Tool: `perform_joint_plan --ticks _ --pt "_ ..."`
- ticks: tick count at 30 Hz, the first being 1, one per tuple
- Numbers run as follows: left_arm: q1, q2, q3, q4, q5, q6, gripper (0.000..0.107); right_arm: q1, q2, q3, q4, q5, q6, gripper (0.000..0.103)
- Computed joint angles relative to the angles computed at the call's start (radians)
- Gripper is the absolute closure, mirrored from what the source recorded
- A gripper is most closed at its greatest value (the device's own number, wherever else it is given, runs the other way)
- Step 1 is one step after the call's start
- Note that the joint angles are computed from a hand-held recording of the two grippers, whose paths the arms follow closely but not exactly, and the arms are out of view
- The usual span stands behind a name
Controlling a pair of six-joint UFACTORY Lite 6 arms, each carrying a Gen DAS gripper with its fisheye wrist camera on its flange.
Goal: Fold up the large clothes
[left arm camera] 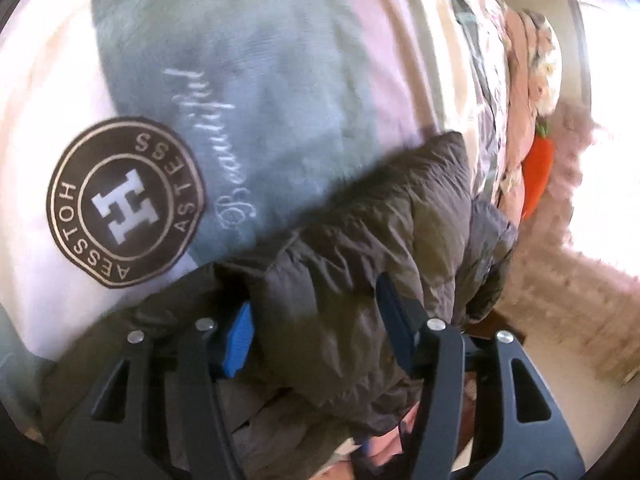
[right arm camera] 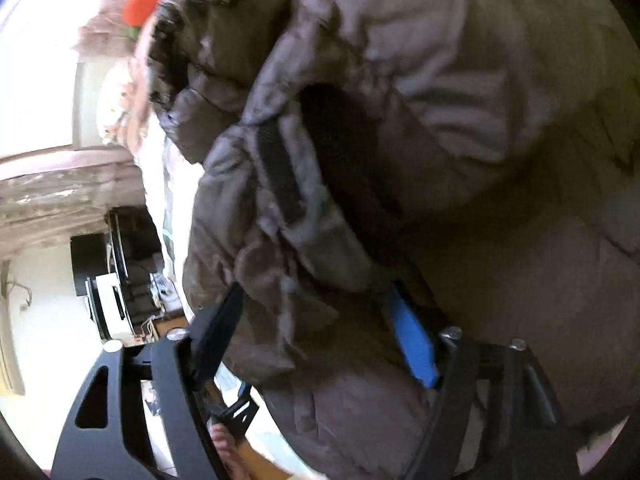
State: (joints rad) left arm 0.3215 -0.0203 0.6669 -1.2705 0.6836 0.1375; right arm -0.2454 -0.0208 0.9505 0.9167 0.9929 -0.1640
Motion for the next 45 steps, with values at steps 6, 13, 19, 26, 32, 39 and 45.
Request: perform_joint_plan --ticks 6,13,19,26,32,39,45 --pt "-0.065 -0.03 0.053 0.044 0.001 -0.081 0.029 0.057 0.001 0.117 0.018 0.009 0.007 0.089" --pt "-0.123 -0.021 0.019 -0.121 -0.012 -0.015 0.025 0.122 0.025 0.207 -0.007 0.053 0.026 0.088" --pt "0.054 -0.03 -0.014 -0.157 0.014 0.057 0.073 0.08 -0.019 0.145 0.006 0.018 -0.012 0.088" --pt "0.135 -0.013 -0.128 -0.225 0.02 0.186 0.089 0.247 0.164 0.247 -0.139 -0.015 0.015 0.088" --pt "0.05 -0.114 -0.083 -0.019 -0.002 -0.075 0.033 0.21 0.234 0.172 -0.264 -0.021 0.134 0.043" --pt "-0.199 -0.075 0.23 0.301 -0.006 -0.336 0.029 0.107 0.109 0.083 -0.149 -0.037 0.028 0.021" --pt "-0.268 0.176 0.459 0.4 -0.05 -0.368 0.029 0.232 0.172 0.224 -0.178 -0.068 0.052 0.085"
